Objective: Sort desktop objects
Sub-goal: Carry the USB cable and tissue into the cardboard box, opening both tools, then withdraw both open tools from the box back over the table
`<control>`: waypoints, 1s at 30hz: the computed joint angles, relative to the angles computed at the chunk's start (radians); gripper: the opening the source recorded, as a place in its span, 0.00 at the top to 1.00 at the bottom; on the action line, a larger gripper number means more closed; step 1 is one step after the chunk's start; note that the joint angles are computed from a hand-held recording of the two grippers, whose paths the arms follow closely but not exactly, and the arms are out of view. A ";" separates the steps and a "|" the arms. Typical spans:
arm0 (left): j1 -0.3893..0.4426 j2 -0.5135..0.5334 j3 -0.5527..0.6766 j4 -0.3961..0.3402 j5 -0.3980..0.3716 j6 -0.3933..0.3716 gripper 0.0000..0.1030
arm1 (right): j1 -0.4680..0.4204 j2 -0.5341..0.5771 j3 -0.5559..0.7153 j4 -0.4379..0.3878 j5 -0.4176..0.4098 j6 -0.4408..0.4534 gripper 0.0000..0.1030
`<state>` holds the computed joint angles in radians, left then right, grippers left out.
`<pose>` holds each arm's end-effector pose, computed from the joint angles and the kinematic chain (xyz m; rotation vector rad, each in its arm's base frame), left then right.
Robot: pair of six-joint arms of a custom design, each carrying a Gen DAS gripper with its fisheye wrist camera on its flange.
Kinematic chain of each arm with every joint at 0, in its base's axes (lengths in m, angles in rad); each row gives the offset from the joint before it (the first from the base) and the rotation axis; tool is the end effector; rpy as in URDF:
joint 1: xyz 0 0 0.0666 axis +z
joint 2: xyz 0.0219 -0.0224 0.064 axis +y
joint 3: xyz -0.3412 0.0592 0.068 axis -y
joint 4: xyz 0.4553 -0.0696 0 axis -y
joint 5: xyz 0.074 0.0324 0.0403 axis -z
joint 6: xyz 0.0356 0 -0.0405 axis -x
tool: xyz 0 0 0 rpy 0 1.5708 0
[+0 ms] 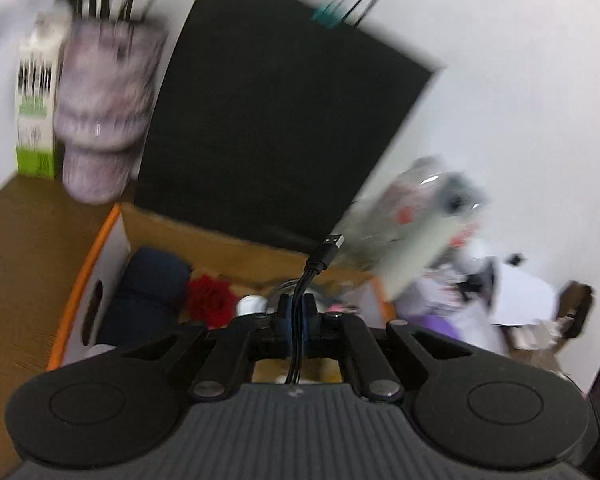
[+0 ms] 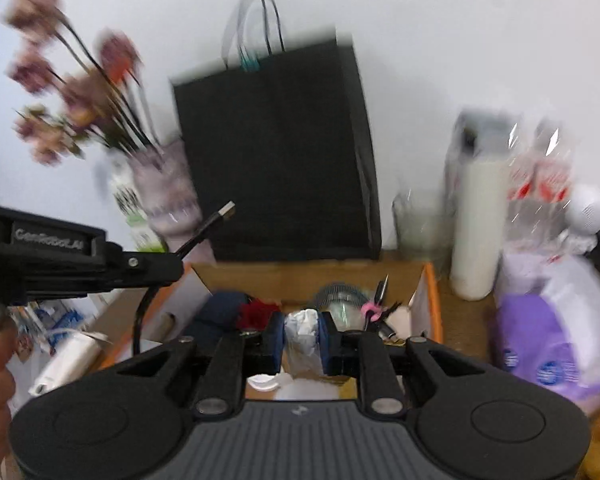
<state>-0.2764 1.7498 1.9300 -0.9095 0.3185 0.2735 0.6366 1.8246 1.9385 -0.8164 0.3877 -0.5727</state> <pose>0.6489 -0.1961 0.4639 0.1713 2.3355 -0.6448 0.5770 0.4093 0.4263 0.1306 2.2175 0.2258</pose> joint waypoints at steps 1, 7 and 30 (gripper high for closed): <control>-0.005 0.035 0.024 -0.008 -0.033 0.038 0.95 | -0.012 0.039 0.036 -0.024 -0.015 -0.002 0.84; -0.002 0.123 0.068 -0.046 -0.025 0.027 0.68 | -0.045 0.184 0.176 -0.143 -0.052 -0.034 0.71; 0.096 -0.865 -1.034 0.269 -0.049 -0.297 0.02 | 0.325 -0.270 -0.405 -0.041 0.343 -0.251 0.18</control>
<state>-0.1807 0.8844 0.8964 -0.6405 0.2691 -0.0238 0.9617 1.5543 1.5339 -0.8575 0.7304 -0.8240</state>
